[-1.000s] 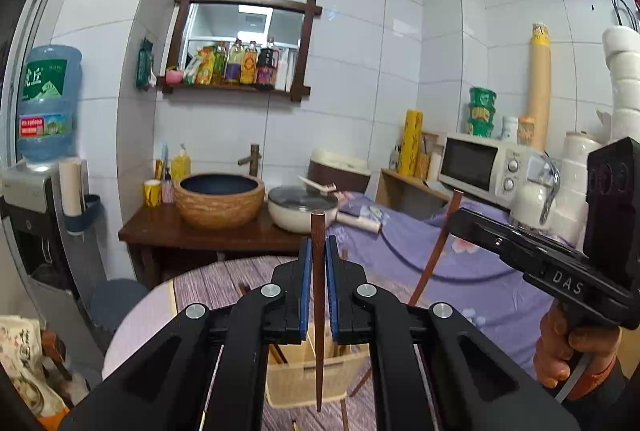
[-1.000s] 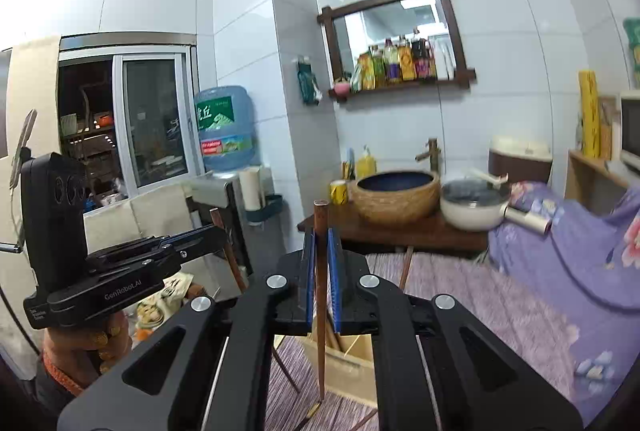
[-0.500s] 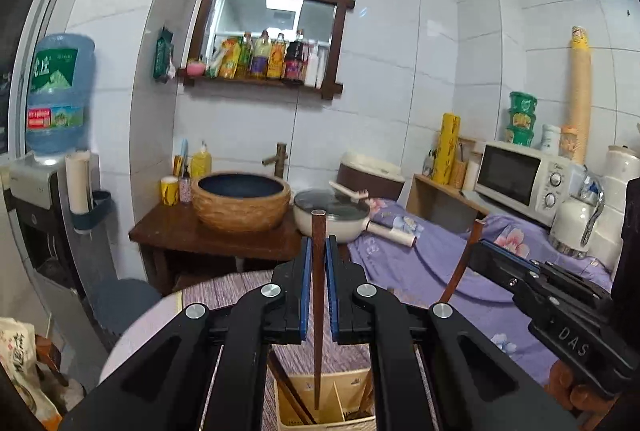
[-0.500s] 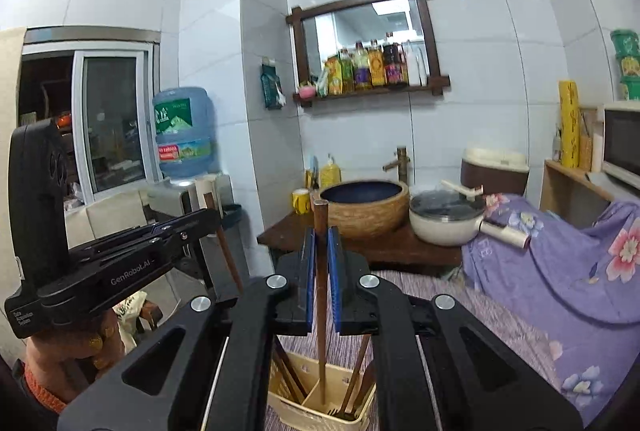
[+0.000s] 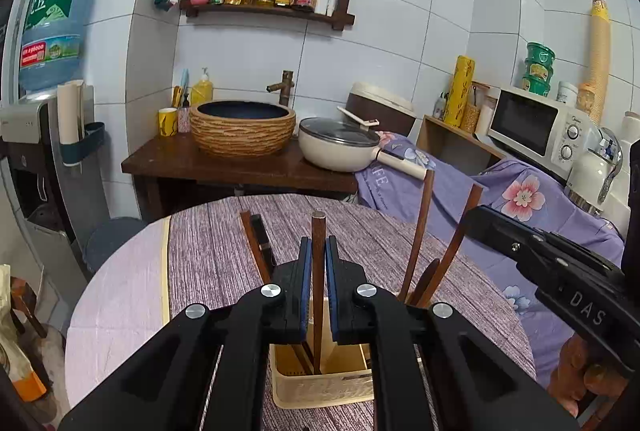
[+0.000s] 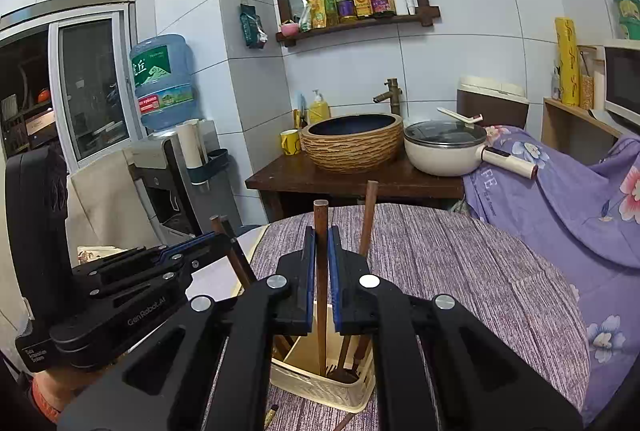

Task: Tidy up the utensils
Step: 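Open both tools to release the chopsticks inside the holder, then move both tools back down to the remaining chopsticks and spoons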

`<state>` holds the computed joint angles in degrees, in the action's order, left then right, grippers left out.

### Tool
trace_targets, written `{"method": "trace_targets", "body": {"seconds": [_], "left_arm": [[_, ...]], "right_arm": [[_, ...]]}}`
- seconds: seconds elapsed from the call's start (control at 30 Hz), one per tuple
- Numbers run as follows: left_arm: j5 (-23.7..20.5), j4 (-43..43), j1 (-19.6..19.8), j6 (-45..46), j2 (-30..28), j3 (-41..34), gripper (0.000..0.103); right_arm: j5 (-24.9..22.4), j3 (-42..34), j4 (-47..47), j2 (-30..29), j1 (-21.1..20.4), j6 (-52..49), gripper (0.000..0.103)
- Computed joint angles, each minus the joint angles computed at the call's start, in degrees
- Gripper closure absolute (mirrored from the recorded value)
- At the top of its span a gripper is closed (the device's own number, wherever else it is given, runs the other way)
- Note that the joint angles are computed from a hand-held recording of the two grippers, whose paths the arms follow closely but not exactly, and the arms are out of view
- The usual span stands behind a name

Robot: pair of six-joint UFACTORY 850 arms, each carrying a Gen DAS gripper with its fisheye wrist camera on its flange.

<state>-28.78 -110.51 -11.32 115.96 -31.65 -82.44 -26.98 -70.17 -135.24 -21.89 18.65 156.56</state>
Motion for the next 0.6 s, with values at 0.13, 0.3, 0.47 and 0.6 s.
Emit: {"method": "trace_targets", "body": {"seconds": [0.13, 0.3, 0.47, 0.6], "left_arm": [[0.4, -1.5, -0.1, 1.8, -0.1, 0.1, 0.096], [0.1, -2.1, 0.0, 2.3, 0.1, 0.5, 0.091], [-2.5, -10.1, 0.8, 10.8, 2.8, 5.4, 0.05], [-3.4, -15.8, 1.6, 18.7, 5.4, 10.6, 0.043]], "right_arm": [[-0.2, 0.1, 0.3, -0.4, -0.4, 0.7, 0.096], [-1.7, 1.0, 0.5, -0.4, -0.5, 1.5, 0.096], [-5.0, 3.3, 2.2, 0.8, 0.6, -0.9, 0.079], [-9.6, 8.0, 3.2, 3.3, 2.4, -1.2, 0.063]]}}
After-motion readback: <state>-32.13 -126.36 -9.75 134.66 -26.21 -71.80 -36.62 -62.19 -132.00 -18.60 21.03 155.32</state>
